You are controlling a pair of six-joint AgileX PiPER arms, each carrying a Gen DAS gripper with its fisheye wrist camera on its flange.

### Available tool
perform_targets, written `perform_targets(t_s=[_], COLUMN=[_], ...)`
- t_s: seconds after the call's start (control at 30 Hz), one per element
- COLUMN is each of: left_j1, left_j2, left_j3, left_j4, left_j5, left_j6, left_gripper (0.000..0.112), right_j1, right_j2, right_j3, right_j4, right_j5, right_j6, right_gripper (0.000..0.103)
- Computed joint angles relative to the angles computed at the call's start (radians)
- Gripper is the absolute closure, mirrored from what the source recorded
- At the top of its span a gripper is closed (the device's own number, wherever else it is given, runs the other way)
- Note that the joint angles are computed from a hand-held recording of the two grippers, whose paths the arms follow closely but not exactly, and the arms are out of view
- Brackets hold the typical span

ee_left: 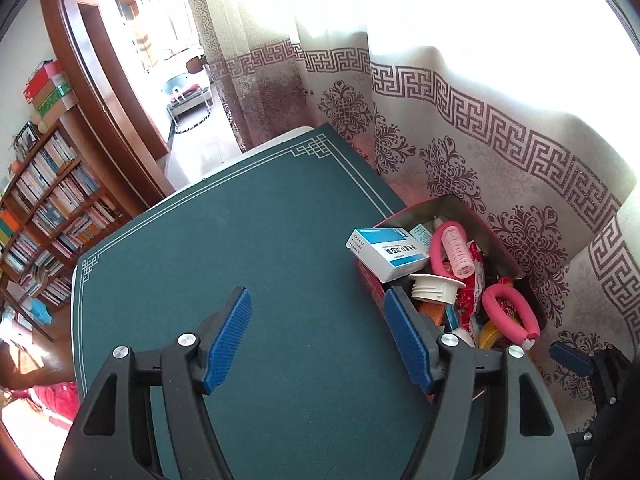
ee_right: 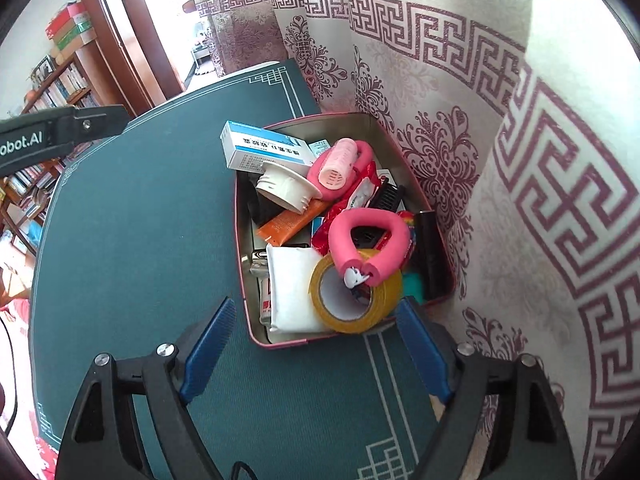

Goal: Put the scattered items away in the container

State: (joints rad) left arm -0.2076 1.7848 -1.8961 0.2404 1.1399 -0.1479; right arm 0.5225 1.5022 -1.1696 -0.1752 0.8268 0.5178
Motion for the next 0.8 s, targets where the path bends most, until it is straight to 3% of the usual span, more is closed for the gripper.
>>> perform_targets(t_s=[0.13,0.27,0.4,0.47,0.6,0.8], left_j1=[0.035,0.034,0.024,0.031,0.043,0.003], left_j2=[-0.082,-0.170,-0.233,-0.253,-0.273,-0.310], left_j3=[0.048,0.128,0.180,0.193,0.208,0.262], left_j4=[-0.086,-0.081,-0.087,-0.125,-0.205,-0.190], left_j5=[0.005,-0.033,-0.057,-0.056,-0.043,-0.082], left_j6=[0.057,0.086,0.119,0.147,0.182,0.162], left_gripper=[0.040,0.040,0.040,0.040,0.040,0.040], right_j1=[0.080,0.172,0.248,0.291,0.336,0.338], right_j2=[-0.046,-0.085,-0.112,-0.121,-0.134,-0.175], right_j3=[0.004,-0.017,-0.026,-0.027,-0.027,0.003], right_j4=[-0.104,-0.202,-0.289,-0.343,-0.380,-0.384], right_j5=[0.054,0.119,0.171,0.207,0.267,0.299], right_j6=[0.176,0.324,0.451,0.510,0.558,0.585], right_gripper=[0.017,0.016,0.003,0.001,0.001,0.001])
